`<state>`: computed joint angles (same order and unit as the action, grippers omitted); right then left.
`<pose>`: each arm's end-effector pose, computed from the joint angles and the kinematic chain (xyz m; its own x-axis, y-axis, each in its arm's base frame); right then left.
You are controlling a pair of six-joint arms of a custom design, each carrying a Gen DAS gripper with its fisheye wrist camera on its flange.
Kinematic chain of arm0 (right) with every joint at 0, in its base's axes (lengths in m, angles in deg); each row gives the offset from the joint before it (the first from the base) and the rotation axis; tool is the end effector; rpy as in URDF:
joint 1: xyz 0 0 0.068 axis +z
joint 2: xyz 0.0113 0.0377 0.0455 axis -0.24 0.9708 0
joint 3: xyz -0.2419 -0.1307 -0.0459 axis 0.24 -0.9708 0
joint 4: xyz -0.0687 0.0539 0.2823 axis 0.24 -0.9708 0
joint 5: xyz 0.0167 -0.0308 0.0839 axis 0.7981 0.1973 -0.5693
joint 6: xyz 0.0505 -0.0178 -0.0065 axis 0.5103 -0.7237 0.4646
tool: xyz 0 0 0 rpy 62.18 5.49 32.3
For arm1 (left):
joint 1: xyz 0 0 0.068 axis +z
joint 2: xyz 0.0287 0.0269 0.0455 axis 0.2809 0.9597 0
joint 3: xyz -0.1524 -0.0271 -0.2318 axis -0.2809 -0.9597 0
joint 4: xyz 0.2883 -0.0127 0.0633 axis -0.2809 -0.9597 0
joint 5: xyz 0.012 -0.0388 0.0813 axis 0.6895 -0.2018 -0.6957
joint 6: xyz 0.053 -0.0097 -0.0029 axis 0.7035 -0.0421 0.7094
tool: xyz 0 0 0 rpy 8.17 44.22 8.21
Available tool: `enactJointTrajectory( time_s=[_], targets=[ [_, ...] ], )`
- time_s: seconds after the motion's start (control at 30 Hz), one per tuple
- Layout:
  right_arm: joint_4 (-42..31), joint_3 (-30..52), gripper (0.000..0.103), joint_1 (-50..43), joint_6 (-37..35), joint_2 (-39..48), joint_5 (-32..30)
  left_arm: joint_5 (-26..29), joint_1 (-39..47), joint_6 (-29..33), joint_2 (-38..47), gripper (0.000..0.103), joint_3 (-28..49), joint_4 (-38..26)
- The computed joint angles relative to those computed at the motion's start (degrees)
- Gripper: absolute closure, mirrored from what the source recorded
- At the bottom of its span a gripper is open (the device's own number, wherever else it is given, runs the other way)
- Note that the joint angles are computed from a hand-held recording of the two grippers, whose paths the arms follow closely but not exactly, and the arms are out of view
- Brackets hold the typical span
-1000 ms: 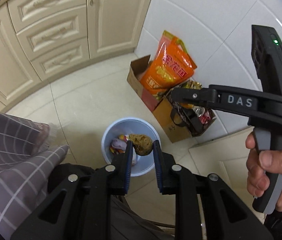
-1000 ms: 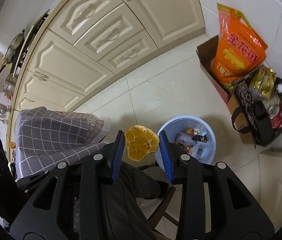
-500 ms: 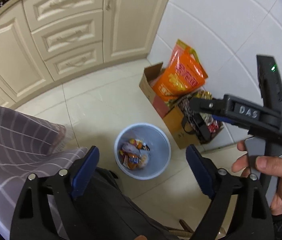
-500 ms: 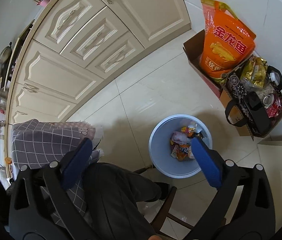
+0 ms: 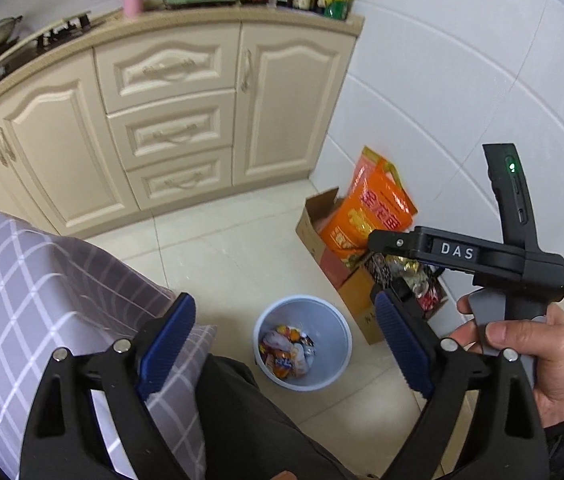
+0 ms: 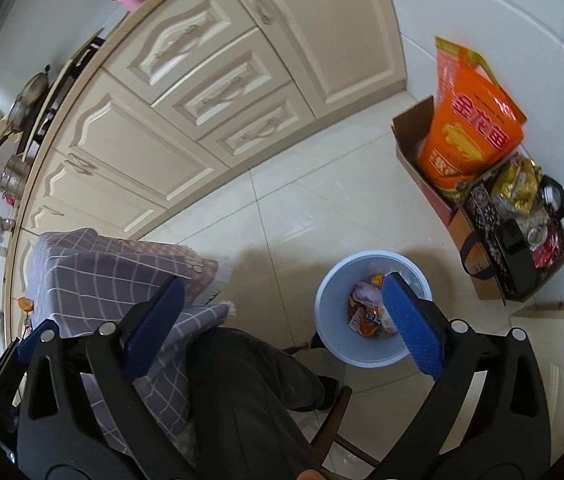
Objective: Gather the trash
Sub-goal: 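Move both tools back over the table toward the white tissue paper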
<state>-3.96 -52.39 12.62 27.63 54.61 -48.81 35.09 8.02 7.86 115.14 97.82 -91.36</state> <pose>0.1592 0.0747 0.1825 -0.6902 0.6304 -0.3553 0.4656 0.7628 0.4488 0.1995 -0.0449 0.2202 -0.6540 0.4847 -0.5808 0.6740 0.7220 -0.1564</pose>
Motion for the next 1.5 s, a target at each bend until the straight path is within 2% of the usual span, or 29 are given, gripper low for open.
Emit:
enactJointTrajectory(
  time_s=[0.2, 0.4, 0.53, 0.67, 0.8, 0.93, 1.2, 1.5],
  targets=[
    [-0.74, 6.88, 0.006, 6.14, 0.59, 4.16, 4.42, 5.14, 9.92, 4.75, -2.74, 0.014, 3.24, -4.91],
    [-0.10, 15.71, 0.006, 12.09, -0.52, 10.78, 8.18, 12.22, 24.90, 13.16, -2.62, 0.014, 8.16, -10.88],
    [1.72, 22.22, 0.006, 15.29, -2.64, 17.18, 9.11, 17.31, 36.28, 20.75, 1.95, 0.013, 13.29, -16.82],
    [3.92, 29.70, 0.006, 18.25, -5.81, 25.19, 8.90, 20.56, 46.32, 26.26, 7.16, 0.013, 17.94, -20.14],
    [5.42, 37.79, 0.006, 21.39, -8.56, 33.57, 8.13, 22.82, 55.26, 30.98, 14.31, 0.013, 23.80, -23.68],
    [5.91, 45.52, 0.006, 23.91, -10.93, 40.97, 7.42, 24.22, 62.58, 33.87, 19.64, 0.012, 28.21, -24.33],
    [4.14, 63.49, 0.006, 28.06, -16.48, 57.08, 3.87, 24.09, 72.52, 28.26, 32.67, 0.012, 38.73, -16.97],
    [-0.50, 82.84, 0.006, 29.94, -20.71, 73.51, -0.13, 18.58, 76.11, 18.52, 44.95, 0.012, 47.62, -4.52]
  ],
)
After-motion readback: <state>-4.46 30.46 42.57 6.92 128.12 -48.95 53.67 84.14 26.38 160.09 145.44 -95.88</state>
